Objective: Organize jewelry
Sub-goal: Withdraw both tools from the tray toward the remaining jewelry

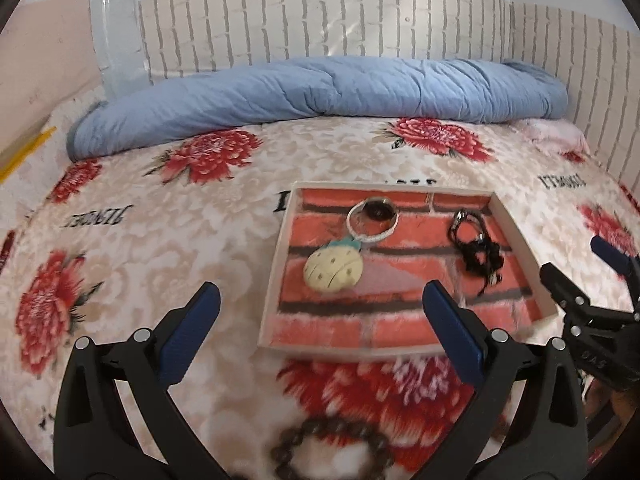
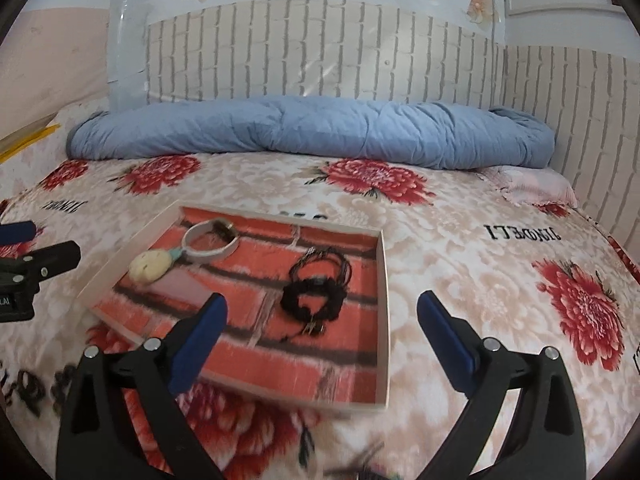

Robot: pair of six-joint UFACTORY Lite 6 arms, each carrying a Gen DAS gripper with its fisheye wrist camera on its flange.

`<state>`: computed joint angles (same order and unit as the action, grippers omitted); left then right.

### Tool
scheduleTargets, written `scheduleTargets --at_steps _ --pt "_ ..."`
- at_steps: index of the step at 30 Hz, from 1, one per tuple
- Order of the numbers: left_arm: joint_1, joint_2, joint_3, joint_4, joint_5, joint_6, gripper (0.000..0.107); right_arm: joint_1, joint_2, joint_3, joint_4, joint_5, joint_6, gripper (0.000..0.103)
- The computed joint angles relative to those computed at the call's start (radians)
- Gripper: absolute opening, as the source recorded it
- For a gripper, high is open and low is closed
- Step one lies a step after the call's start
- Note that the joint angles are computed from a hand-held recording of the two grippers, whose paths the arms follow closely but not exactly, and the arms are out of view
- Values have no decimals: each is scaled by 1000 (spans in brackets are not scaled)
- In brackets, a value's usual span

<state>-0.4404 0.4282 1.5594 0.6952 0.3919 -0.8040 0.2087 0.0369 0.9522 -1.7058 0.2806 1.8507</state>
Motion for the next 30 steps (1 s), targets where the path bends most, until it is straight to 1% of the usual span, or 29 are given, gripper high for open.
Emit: scheduleTargets --at_steps 4,8,11,14,17,20,21,26,30 --pt "-3 -173 -196 103 -10 -92 98 -9 -136 -117 151 -23 -155 94" --pt "10 -355 -399 214 -7 -188 98 -29 -288 -253 311 13 -355 94" --pt "35 -447 -508 211 -6 -189 98 -80 -388 -340 437 -4 -485 94" --pt "57 -514 -613 248 -11 -231 98 -161 -491 -436 629 -45 -677 94" --pt "72 -569 -706 321 -11 -294 98 -189 -537 -498 695 -50 -741 94" --pt "100 -630 -793 350 -36 -307 98 -182 -610 -575 745 -47 -767 94" --pt "112 -644 -814 348 -44 -302 98 -169 -630 -596 738 -41 -747 94" --pt "192 -687 -891 255 -122 -198 98 -72 -658 -649 647 2 -593 94" --pt "216 -658 -906 310 -152 -256 98 33 -648 -664 546 54 -435 94"
